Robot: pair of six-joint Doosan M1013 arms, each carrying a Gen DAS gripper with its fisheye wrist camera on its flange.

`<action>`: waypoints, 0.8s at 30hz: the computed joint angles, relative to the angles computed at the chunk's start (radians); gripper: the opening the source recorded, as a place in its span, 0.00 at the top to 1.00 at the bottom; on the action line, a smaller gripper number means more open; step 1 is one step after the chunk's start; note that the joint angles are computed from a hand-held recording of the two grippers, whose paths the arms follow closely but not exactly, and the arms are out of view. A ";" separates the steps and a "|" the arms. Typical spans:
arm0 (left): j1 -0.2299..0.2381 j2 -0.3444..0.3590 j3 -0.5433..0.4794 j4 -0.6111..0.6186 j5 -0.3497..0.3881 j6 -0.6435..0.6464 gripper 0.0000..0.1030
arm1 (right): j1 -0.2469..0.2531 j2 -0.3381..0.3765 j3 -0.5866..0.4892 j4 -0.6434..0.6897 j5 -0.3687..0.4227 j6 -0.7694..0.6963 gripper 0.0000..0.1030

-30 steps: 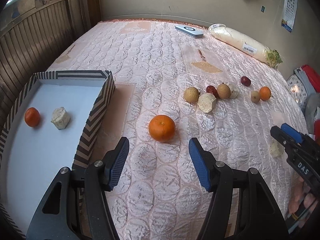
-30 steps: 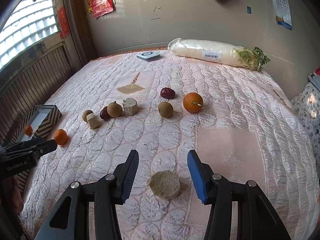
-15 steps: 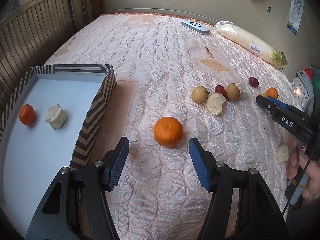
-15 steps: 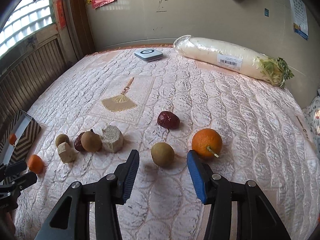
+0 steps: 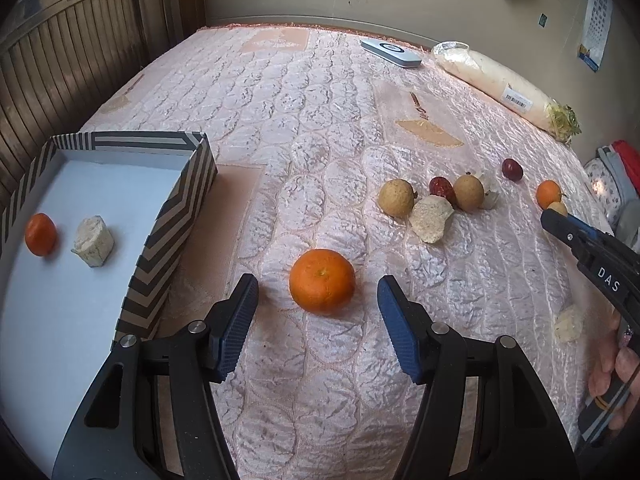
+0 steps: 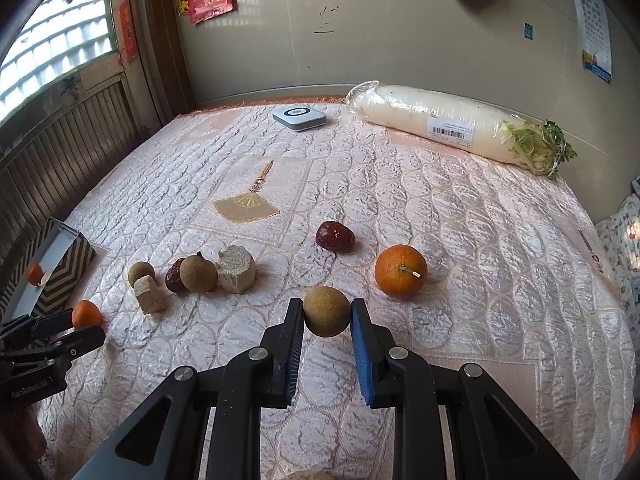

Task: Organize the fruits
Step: 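Grasp a brown round fruit with the right tool while the left tool grasps the second orange, then carry the orange in the left tool while the right tool carries the brown fruit to the tray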

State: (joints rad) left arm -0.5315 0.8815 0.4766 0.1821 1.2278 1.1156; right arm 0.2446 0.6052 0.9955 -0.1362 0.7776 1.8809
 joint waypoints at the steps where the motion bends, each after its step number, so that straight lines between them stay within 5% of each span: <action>1: -0.001 0.001 0.000 0.009 -0.002 -0.005 0.39 | 0.000 -0.001 0.000 0.000 0.003 -0.001 0.78; 4: -0.004 -0.003 0.012 0.041 -0.008 -0.018 0.40 | 0.002 -0.008 0.009 0.002 -0.007 -0.007 0.78; 8: 0.000 -0.023 0.049 0.037 -0.044 -0.025 0.70 | 0.010 -0.028 0.036 -0.006 -0.029 0.000 0.78; 24: 0.004 -0.158 0.224 0.025 -0.159 -0.025 0.71 | 0.077 -0.082 0.106 0.002 -0.095 0.011 0.78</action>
